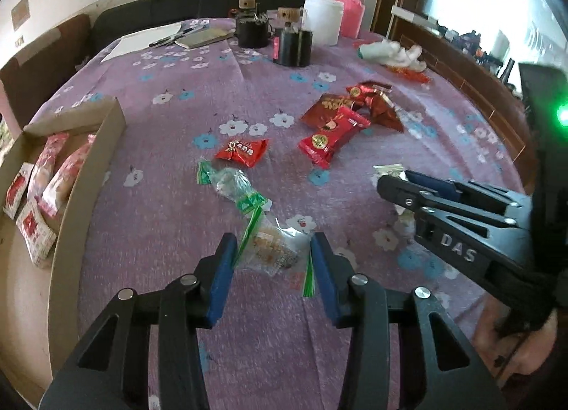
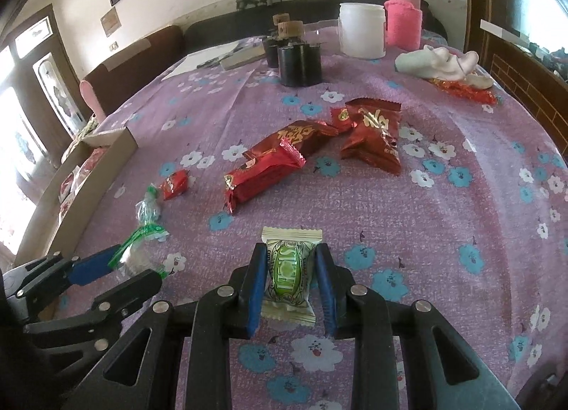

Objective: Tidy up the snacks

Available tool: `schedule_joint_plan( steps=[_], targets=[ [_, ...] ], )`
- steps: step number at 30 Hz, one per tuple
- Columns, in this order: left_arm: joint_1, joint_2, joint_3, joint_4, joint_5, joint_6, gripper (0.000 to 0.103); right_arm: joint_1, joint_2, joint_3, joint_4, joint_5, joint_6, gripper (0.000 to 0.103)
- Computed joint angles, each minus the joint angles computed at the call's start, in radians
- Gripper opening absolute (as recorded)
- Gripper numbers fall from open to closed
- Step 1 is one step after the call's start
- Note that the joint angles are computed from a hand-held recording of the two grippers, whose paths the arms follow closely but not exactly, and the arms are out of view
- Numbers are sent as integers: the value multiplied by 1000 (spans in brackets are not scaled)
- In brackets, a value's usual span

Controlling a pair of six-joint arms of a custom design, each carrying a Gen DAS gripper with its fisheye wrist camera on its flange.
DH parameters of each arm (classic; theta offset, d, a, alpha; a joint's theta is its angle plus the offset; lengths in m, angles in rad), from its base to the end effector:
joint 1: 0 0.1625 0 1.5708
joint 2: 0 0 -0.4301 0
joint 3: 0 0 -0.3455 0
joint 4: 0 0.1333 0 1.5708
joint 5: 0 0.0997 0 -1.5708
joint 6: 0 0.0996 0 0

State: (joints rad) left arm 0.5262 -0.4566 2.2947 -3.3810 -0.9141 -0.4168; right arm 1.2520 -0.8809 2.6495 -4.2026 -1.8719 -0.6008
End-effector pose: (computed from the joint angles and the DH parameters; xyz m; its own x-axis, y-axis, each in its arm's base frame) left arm -0.2417 -0.3649 -0.0627 -0.7002 0.4308 -0.5693 0.6353 0.7398 -0.2215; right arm -0.0090 -0.3582 0.1694 -0.8050 0.0745 0.5886 -0.3047 0.7994 -0.5179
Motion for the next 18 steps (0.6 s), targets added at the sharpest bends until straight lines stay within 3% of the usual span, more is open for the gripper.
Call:
schedule_joint_plan(
  steps=[8, 13, 16, 18],
  targets=[
    [-34, -113, 161, -138, -2, -78, 41, 10, 40, 26, -121, 23, -31, 28],
    [-30, -207, 268, -186, 47, -120, 41, 27, 82, 31, -205, 18, -54, 28],
    [-14, -293, 326, -172, 106, -137, 41, 46, 72, 30, -184, 16, -42, 28],
    [9, -377, 346, -106, 165, -139, 41, 80, 43, 28, -111, 16, -5, 28]
  ],
)
